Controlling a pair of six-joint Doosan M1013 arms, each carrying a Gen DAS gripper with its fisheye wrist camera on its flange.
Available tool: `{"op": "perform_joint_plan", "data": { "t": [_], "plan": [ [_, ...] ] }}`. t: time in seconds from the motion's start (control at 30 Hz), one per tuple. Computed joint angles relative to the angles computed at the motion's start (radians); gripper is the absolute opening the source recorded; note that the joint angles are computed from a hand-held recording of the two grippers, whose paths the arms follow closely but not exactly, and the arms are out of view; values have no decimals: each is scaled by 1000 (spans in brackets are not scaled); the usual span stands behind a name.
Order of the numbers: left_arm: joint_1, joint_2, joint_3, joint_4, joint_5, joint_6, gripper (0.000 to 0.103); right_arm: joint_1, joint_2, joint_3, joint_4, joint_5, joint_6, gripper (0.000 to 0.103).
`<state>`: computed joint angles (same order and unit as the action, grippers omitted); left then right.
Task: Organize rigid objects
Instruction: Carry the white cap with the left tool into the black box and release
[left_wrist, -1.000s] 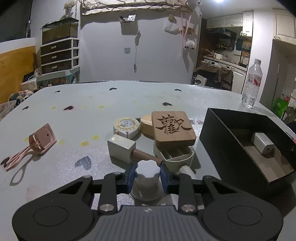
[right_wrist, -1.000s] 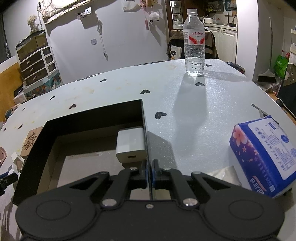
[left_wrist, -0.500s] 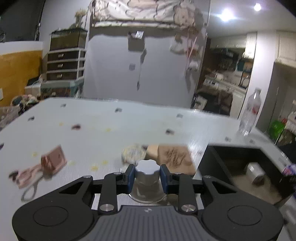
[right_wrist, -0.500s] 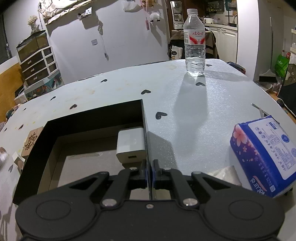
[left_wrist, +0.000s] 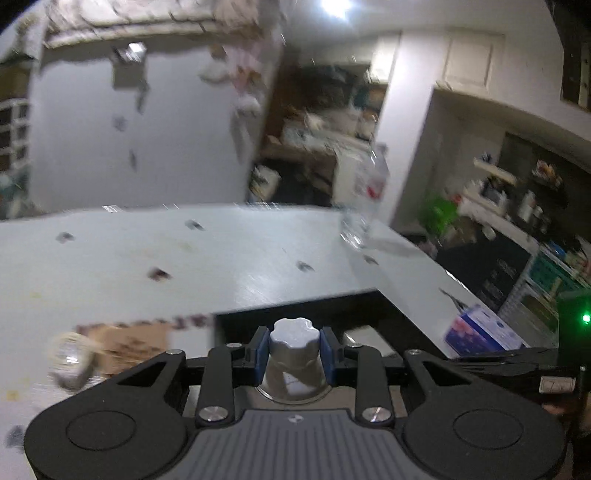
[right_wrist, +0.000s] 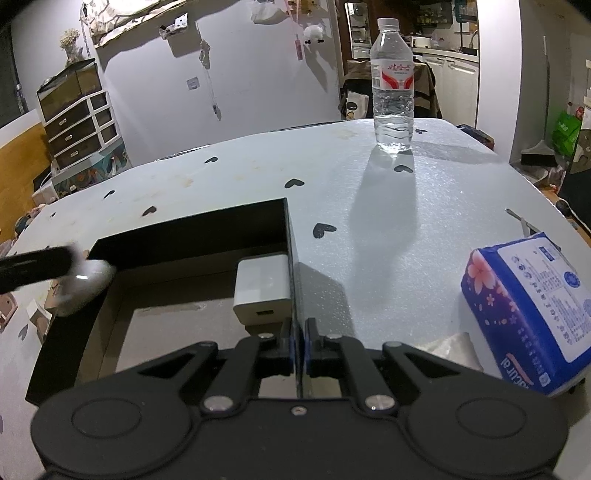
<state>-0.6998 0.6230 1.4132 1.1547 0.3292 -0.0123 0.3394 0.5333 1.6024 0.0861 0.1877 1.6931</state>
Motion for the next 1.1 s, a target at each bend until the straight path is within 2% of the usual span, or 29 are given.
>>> {"op": "perform_joint_plan", "data": {
  "t": [0.1, 0.17, 0.27, 0.33, 0.6, 0.9, 1.1],
  "plan": [
    [8, 41, -73, -292, 3, 286, 31, -2, 0, 2, 31, -5, -34, 6],
    [11, 77, -136, -453, 46, 444, 31, -4, 0, 5, 70, -10, -71, 6],
    [16, 121, -215, -609, 104, 613, 31, -7, -1, 8, 122, -16, -117, 6],
    [18, 146, -252, -674, 132, 675, 31, -8, -1, 8, 129, -15, -123, 6],
    [26, 209, -350, -760, 228, 760, 31, -9, -2, 12, 192, -20, -187, 7],
    [18, 231, -390, -717, 250, 751, 31, -12, 3, 7, 254, -16, -244, 8],
    [23, 242, -410, -794, 283, 820, 35, -11, 6, 2, 219, -7, -207, 8]
  ]
}}
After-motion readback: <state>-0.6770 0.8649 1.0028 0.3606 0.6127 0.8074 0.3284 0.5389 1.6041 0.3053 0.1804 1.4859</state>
